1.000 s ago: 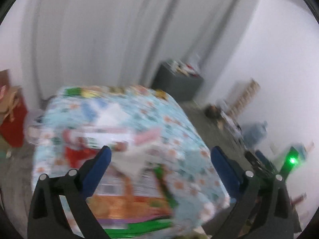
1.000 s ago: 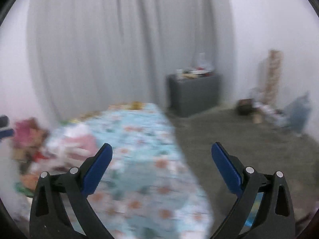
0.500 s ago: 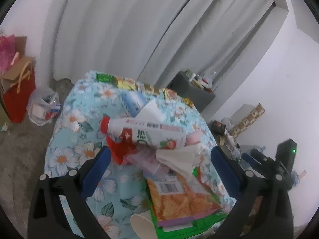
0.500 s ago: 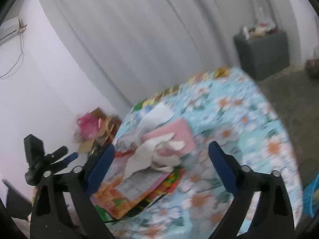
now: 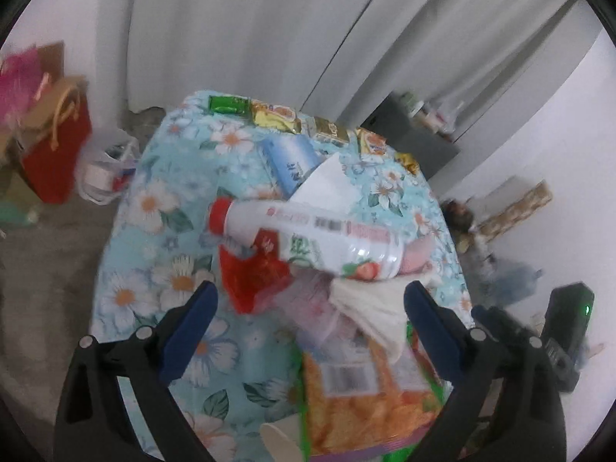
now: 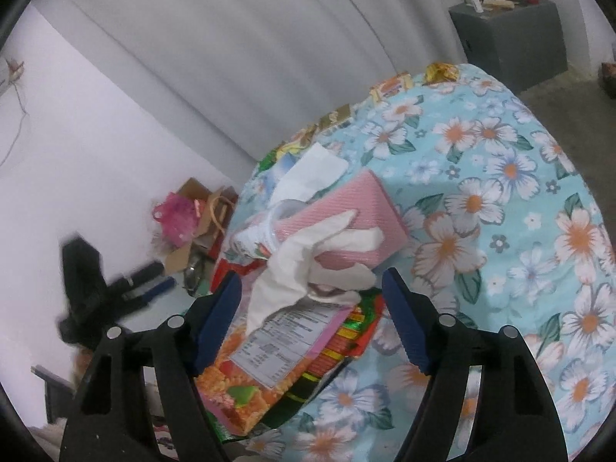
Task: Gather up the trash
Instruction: 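Move both tools back over the trash pile on the bed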
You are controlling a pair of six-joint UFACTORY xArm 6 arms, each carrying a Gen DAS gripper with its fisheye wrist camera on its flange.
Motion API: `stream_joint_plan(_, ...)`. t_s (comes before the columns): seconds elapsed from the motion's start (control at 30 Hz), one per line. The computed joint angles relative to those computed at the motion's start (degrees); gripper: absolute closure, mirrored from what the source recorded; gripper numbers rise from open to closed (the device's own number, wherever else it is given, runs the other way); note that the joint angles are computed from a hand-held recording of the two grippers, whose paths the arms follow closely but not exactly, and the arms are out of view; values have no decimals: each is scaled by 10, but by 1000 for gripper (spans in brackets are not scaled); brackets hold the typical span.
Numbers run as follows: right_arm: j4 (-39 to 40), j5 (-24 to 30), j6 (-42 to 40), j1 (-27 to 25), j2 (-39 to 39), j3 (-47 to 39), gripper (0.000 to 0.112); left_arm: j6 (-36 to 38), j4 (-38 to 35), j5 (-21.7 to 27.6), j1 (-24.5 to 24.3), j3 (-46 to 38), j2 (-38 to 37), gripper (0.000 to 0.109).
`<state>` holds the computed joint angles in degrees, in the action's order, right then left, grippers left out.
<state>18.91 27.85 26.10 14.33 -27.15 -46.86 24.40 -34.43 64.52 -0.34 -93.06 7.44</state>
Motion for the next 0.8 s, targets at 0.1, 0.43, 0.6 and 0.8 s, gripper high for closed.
stream_joint_plan(0.1, -23, 10, 15, -2, 1, -1, 41, -28, 70, 10, -40, -60, -1, 13)
stream_joint_plan(0.43, -126, 51, 112, 5, -8, -14, 41, 18, 185, 15, -179, -40, -105, 11)
stream_joint_plan(0.6, -179, 68, 144, 21, -15, -22, 40, -3, 162, 3, -160, -27, -113, 11)
stream_joint_plan(0.8, -166, 75, 148, 16, -19, -11, 40, -33, 175, 61, -138, -24, -102, 11)
